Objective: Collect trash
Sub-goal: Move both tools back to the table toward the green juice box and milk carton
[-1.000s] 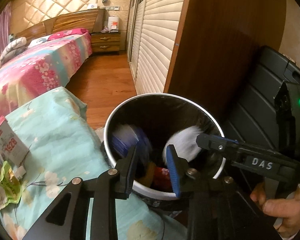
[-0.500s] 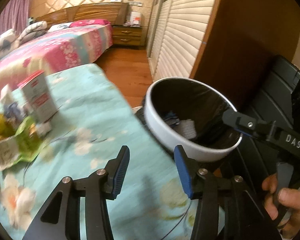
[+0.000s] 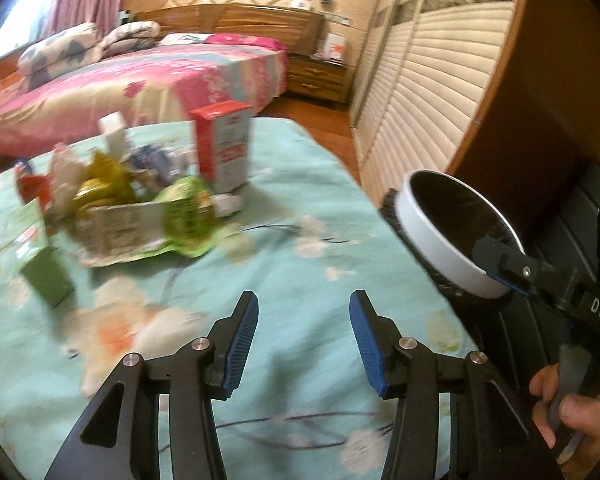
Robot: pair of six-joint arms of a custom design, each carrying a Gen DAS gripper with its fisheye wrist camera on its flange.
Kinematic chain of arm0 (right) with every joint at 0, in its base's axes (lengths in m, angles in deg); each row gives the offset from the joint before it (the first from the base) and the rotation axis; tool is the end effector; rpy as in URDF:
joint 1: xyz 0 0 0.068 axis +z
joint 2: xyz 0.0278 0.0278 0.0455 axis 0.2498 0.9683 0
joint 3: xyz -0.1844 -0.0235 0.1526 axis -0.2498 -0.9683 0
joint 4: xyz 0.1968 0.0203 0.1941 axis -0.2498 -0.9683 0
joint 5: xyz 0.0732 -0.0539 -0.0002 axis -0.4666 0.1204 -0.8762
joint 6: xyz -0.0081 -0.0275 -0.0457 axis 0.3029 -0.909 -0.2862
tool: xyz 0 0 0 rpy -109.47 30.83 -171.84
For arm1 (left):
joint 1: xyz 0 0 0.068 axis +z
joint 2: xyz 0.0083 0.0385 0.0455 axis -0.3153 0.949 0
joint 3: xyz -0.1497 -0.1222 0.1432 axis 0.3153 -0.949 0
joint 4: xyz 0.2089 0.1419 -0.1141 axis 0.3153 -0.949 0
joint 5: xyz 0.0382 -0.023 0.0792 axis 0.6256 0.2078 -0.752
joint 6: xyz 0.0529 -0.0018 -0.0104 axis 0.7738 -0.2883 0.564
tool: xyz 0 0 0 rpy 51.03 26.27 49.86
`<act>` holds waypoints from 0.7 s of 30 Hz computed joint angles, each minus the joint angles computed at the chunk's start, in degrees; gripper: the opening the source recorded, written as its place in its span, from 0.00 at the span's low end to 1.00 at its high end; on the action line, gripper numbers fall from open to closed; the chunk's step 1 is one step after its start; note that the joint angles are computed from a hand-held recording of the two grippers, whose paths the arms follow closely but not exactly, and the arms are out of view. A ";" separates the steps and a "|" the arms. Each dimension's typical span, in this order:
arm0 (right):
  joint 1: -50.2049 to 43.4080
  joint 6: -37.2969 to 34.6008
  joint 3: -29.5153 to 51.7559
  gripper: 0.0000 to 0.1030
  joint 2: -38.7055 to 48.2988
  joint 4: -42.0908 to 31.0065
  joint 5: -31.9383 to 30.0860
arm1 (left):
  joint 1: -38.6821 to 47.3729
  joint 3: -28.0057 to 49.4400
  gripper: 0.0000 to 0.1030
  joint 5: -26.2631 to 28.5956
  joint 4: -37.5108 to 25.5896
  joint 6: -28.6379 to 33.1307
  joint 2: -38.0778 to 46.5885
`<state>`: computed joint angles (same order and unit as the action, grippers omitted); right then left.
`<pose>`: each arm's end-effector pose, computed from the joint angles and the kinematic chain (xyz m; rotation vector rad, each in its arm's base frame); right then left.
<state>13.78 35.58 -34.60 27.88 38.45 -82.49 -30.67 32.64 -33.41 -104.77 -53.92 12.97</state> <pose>0.2602 0.0141 0.1705 -0.1582 2.4328 0.6342 0.2175 -0.0459 0.1919 -0.1924 2.3403 -0.2404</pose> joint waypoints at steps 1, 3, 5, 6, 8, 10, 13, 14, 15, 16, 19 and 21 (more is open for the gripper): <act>1.08 0.44 -0.29 0.78 -0.14 0.04 0.28 | 0.83 -0.54 0.46 0.12 -0.92 -0.06 -1.41; 3.13 1.12 -0.95 0.79 -0.45 0.30 0.80 | 2.77 -1.80 0.46 0.52 -3.17 -0.27 -4.92; 5.57 2.00 -1.78 0.79 -0.68 0.95 1.53 | 5.18 -2.82 0.46 1.43 -5.05 0.21 -7.83; 6.42 2.39 -2.04 0.79 -0.75 1.20 1.73 | 6.40 -3.11 0.46 1.71 -6.23 0.36 -9.23; 8.71 3.30 -2.28 0.79 -0.20 1.90 2.36 | 9.04 -3.84 0.46 2.72 -7.99 1.00 -11.61; 10.79 4.48 -2.70 0.79 0.07 2.79 2.99 | 11.21 -4.55 0.46 3.23 -9.60 1.35 -13.73; 13.37 5.59 -2.65 0.79 1.14 3.56 3.48 | 14.55 -5.42 0.47 4.11 -12.27 1.99 -16.89; 14.27 6.00 -2.63 0.79 1.52 3.96 3.68 | 15.45 -5.40 0.47 4.46 -12.46 2.23 -16.91; 15.23 6.36 -2.56 0.79 1.94 4.38 3.97 | 16.91 -5.63 0.47 5.12 -13.25 2.70 -17.70; 16.03 6.63 -2.50 0.79 2.26 4.72 4.26 | 18.39 -5.86 0.47 5.88 -13.90 3.21 -18.47; 18.01 7.32 -1.70 0.79 3.95 5.71 4.64 | 22.13 -5.44 0.47 7.57 -14.29 4.75 -18.03; 19.22 7.53 -0.66 0.79 5.73 6.45 4.88 | 24.00 -5.21 0.47 8.27 -14.53 5.42 -17.88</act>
